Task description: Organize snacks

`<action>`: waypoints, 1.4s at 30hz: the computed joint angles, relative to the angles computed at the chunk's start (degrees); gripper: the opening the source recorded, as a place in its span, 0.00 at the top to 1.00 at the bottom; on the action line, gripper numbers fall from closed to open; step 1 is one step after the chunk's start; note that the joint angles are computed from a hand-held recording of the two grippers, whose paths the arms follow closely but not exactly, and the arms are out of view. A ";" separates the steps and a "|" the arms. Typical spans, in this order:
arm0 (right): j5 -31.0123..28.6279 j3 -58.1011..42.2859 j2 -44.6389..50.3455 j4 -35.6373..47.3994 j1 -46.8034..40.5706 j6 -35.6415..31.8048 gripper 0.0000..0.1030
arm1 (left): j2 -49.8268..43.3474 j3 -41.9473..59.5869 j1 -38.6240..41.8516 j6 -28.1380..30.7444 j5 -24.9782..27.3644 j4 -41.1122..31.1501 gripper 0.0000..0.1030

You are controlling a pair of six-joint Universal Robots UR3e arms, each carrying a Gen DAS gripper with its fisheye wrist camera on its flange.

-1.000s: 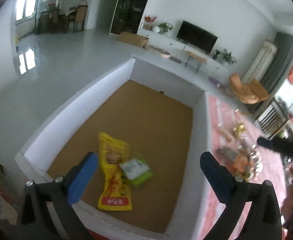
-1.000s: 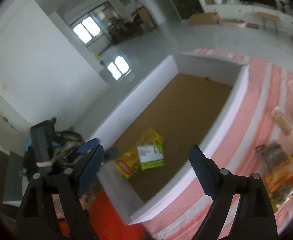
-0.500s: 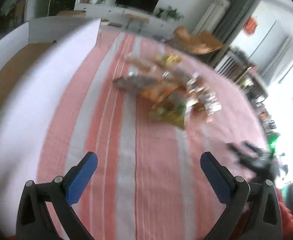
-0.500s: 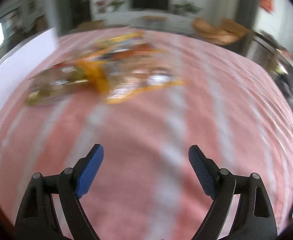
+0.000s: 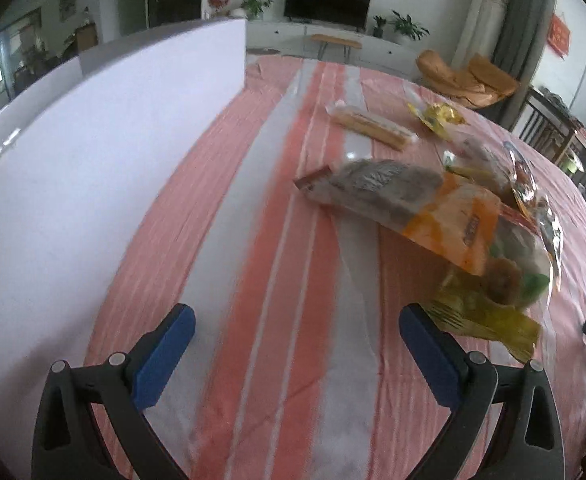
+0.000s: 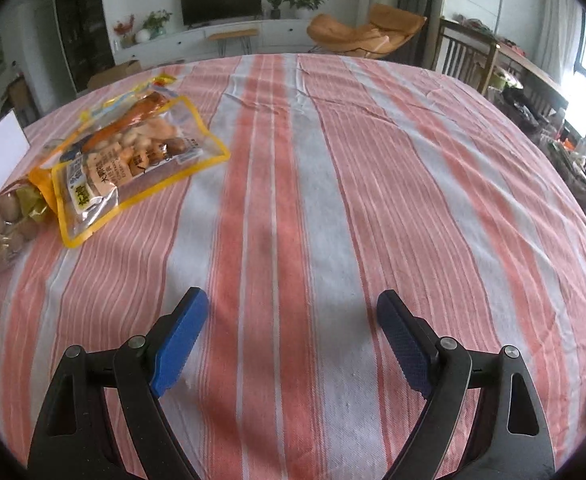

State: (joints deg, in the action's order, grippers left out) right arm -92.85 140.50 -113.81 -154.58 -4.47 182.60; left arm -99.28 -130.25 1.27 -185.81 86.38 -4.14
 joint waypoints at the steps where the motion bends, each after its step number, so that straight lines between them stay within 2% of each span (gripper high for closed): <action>1: 0.59 -0.16 -0.43 0.62 -0.64 -0.08 0.14 | -0.26 -0.37 0.34 -0.01 0.12 1.01 0.02; 4: 0.26 0.46 4.18 -4.50 -0.03 0.52 0.13 | -1.74 -1.16 1.15 -0.28 -0.36 4.33 0.02; 16: 0.12 1.40 2.57 -3.61 -0.14 0.35 0.11 | -1.39 0.02 0.08 0.56 2.23 1.81 0.00; 30: 0.24 1.44 2.80 -3.89 -0.40 0.13 0.11 | -0.45 -2.52 3.13 0.77 -2.50 4.58 0.00; 42: 0.03 1.36 3.40 -4.41 -0.22 0.30 0.11 | -0.71 -2.05 2.49 0.71 -1.54 4.14 0.00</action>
